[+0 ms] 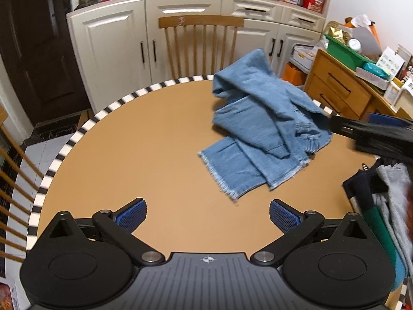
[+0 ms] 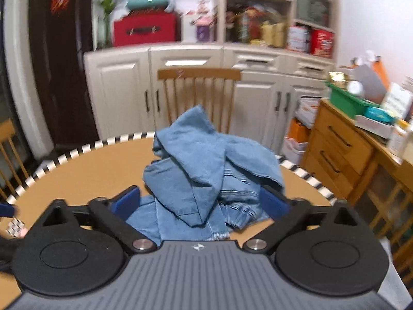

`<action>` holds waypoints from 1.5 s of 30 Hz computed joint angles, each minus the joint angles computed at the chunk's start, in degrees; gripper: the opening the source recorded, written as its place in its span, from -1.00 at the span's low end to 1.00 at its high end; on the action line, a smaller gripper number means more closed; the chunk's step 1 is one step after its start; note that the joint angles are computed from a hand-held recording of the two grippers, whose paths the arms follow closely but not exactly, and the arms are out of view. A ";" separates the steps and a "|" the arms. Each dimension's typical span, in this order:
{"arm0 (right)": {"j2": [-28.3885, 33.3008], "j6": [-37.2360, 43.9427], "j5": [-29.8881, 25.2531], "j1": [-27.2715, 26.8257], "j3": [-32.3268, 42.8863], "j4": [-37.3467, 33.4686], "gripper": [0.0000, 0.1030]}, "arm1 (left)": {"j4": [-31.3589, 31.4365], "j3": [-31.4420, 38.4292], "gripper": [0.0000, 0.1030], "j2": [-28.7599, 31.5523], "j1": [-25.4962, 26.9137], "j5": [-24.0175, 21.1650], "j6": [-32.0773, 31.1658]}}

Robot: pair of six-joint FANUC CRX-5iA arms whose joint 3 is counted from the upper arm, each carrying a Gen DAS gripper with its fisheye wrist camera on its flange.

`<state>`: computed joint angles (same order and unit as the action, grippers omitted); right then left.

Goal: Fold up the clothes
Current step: 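Grasp the jeans with the right gripper and lift them off the table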

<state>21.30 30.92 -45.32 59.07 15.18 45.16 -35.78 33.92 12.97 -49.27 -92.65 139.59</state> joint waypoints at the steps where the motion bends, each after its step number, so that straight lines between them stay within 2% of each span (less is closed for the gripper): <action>1: 3.33 4.33 -1.59 -0.71 4.73 -4.73 0.09 | 0.79 -1.47 1.00 -0.76 0.43 0.95 1.35; 3: 10.35 9.61 -5.83 -1.96 14.51 -12.97 -0.35 | 4.85 -5.63 0.99 -3.27 1.71 3.51 4.98; 5: 17.77 12.13 -10.17 -4.13 25.62 -20.43 -0.28 | 7.71 -8.46 0.99 -5.02 2.56 5.07 7.21; 6: 20.66 11.87 -11.21 -5.05 29.58 -22.51 -0.28 | 9.40 -9.84 0.99 -5.87 3.07 5.84 8.29; 7: 22.66 11.09 -10.96 -5.66 31.82 -23.35 -0.19 | 11.16 -10.74 0.99 -6.30 3.73 6.66 8.95; 8: 25.53 11.18 -12.25 -6.22 35.98 -24.80 -0.07 | 12.93 -11.65 0.99 -6.73 4.40 7.50 9.57; 9: 28.59 12.34 -15.31 -6.80 41.25 -27.27 0.22 | 14.69 -12.59 0.99 -7.17 5.08 8.37 10.14; 10: 30.31 13.17 -16.71 -7.21 44.12 -29.02 0.30 | 16.46 -13.57 0.99 -7.62 5.75 9.27 10.67; 11: 31.26 13.53 -16.55 -7.46 45.31 -30.00 0.26 | 16.47 -13.61 0.99 -7.77 5.66 9.01 11.09; 12: 31.46 14.02 -15.96 -7.62 45.34 -30.69 0.06 | 16.44 -13.61 0.99 -7.91 5.54 8.72 11.52; 13: 30.29 14.66 -14.15 -7.72 43.36 -31.25 -0.19 | 16.39 -13.63 0.99 -8.26 5.36 8.39 12.08; 14: 28.63 15.35 -11.73 -7.82 40.74 -31.91 -0.36 | 15.04 -13.33 0.99 -8.41 4.65 7.62 12.77; 15: 26.37 15.86 -8.63 -7.95 37.35 -33.04 -0.65 | 13.67 -13.03 0.99 -8.54 3.92 6.82 13.43; 16: 23.49 16.44 -5.20 -8.11 33.50 -34.92 -0.82 | 12.73 -12.74 0.99 -8.65 3.43 6.26 14.01; 18: 17.71 21.60 2.25 -8.40 27.35 -42.15 -0.86 | 11.29 -12.29 0.99 -9.39 2.79 5.23 14.54; 25: 10.33 35.11 6.77 -4.39 28.14 -57.53 -0.87 | 7.35 -12.57 0.99 -13.24 0.26 2.16 17.43; 27: 10.19 41.17 2.71 -3.11 31.37 -62.24 -0.87 | 6.71 -15.12 0.99 -16.17 -0.31 2.35 18.52; 29: 9.49 46.54 -2.63 -1.43 32.62 -66.73 -0.87 | 5.88 -16.54 0.99 -18.34 -1.43 -0.03 19.76; 32: 8.33 48.51 -9.61 1.00 30.91 -72.56 -0.87 | 4.43 -19.08 0.99 -21.03 -2.43 -3.83 22.90; 35: 6.90 47.18 -16.28 6.02 26.44 -67.79 -0.85 | 5.06 -21.43 0.99 -23.68 -2.61 -7.60 26.60; 37: 5.25 46.13 -19.30 8.94 22.39 -63.26 -0.74 | 5.52 -22.76 0.99 -25.27 -2.74 -8.53 28.05; 39: 2.02 41.83 -19.56 9.35 17.70 -60.66 -0.70 | 5.30 -23.66 0.99 -26.43 -3.24 -8.62 28.34; 40: 0.17 39.65 -18.50 8.71 15.60 -59.67 -0.62 | 5.03 -23.29 0.99 -26.27 -3.62 -8.62 27.99; 41: -1.65 36.95 -17.01 8.08 13.61 -57.80 -0.50 | 4.77 -22.82 0.99 -25.95 -3.83 -8.19 27.63; 43: -5.08 28.97 -10.58 7.52 7.85 -48.60 0.42 | 4.29 -21.89 0.99 -25.32 -4.20 -7.25 26.88; 44: -5.49 24.41 -7.52 6.84 5.79 -43.38 0.52 | 4.32 -21.74 0.99 -24.92 -4.36 -6.28 26.81; 45: -5.28 19.47 -5.32 5.31 4.55 -38.46 0.47 | 4.36 -21.62 0.99 -24.53 -4.51 -5.30 26.75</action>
